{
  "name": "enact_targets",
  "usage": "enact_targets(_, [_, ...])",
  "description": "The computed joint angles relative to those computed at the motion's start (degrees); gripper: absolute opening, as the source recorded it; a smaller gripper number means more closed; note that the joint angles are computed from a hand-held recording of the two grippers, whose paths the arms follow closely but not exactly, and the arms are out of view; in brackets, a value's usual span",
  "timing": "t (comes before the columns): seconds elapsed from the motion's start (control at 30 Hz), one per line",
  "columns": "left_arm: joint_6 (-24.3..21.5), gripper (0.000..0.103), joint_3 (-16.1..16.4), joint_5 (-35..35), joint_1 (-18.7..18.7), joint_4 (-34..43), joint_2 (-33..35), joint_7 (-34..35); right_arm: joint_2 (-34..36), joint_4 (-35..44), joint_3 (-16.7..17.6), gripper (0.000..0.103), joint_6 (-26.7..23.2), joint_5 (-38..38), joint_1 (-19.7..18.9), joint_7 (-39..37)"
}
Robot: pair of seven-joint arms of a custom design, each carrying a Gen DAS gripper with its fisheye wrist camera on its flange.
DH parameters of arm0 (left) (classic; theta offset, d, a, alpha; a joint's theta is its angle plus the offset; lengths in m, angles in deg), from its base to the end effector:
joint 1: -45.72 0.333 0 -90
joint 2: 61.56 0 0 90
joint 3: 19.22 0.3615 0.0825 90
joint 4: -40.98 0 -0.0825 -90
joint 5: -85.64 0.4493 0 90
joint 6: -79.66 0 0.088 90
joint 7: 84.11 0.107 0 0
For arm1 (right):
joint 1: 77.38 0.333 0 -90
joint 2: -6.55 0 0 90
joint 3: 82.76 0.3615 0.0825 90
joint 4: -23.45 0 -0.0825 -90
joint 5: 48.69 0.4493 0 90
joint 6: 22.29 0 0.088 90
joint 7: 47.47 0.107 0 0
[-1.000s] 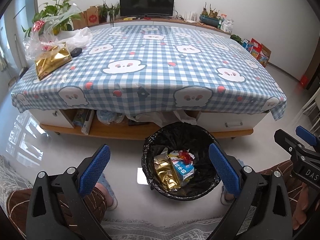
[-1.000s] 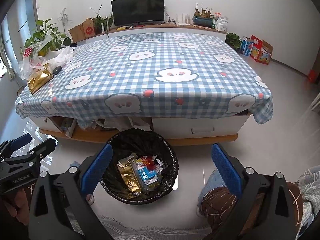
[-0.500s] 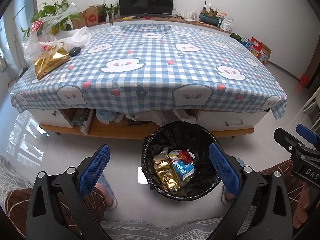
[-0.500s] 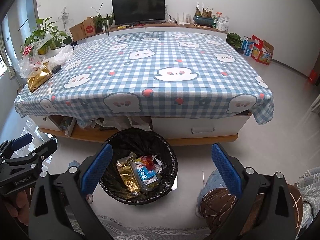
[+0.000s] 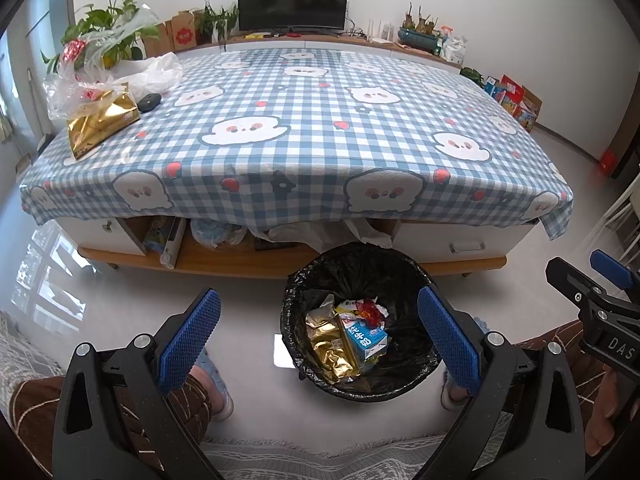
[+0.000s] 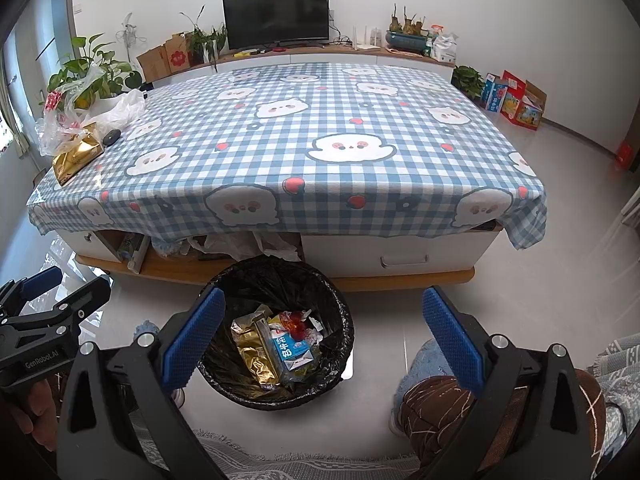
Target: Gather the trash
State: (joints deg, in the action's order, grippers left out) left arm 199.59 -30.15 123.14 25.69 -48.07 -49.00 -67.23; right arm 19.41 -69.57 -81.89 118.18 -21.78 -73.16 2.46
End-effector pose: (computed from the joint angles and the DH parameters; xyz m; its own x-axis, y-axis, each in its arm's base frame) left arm 0.6519 -0.3399 0.5956 0.4682 -0.8819 0.0557 -0.6862 -0.4026 -0.6058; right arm 0.7459 0.0654 0.5854 0.4989 -0.8663 -0.0225 -0.6626 -0.3646 -0.6542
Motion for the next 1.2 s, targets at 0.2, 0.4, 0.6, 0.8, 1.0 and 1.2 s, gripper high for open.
enact_targets(0.2, [0.2, 0.097, 0.0, -0.5, 0.1, -0.1, 0.1, 0.1, 0.1, 0.0, 0.0, 0.095, 0.1, 0.0, 0.0, -0.1])
enact_targets(0.4, [0.7, 0.097, 0.0, -1.1, 0.3, -0.3, 0.1, 0.6, 0.1, 0.1, 0.0, 0.095, -0.1, 0.0, 0.0, 0.0])
enact_targets(0.6, [-0.4, 0.097, 0.1, -0.2, -0.1, 0.4, 0.5, 0.6, 0.2, 0.1, 0.0, 0.095, 0.0, 0.1, -0.1, -0.2])
enact_targets(0.8, [-0.3, 0.097, 0.1, -0.4, 0.0, 0.4, 0.6, 0.8, 0.2, 0.1, 0.0, 0.095, -0.1, 0.1, -0.1, -0.1])
enact_targets(1.0, [0.0, 0.097, 0.1, -0.5, -0.2, 0.6, 0.7, 0.8, 0.2, 0.1, 0.0, 0.095, -0.1, 0.1, -0.1, -0.1])
enact_targets(1.2, [0.0, 0.097, 0.2, -0.4, -0.2, 0.7, 0.8, 1.0, 0.3, 0.1, 0.0, 0.095, -0.1, 0.0, -0.1, 0.0])
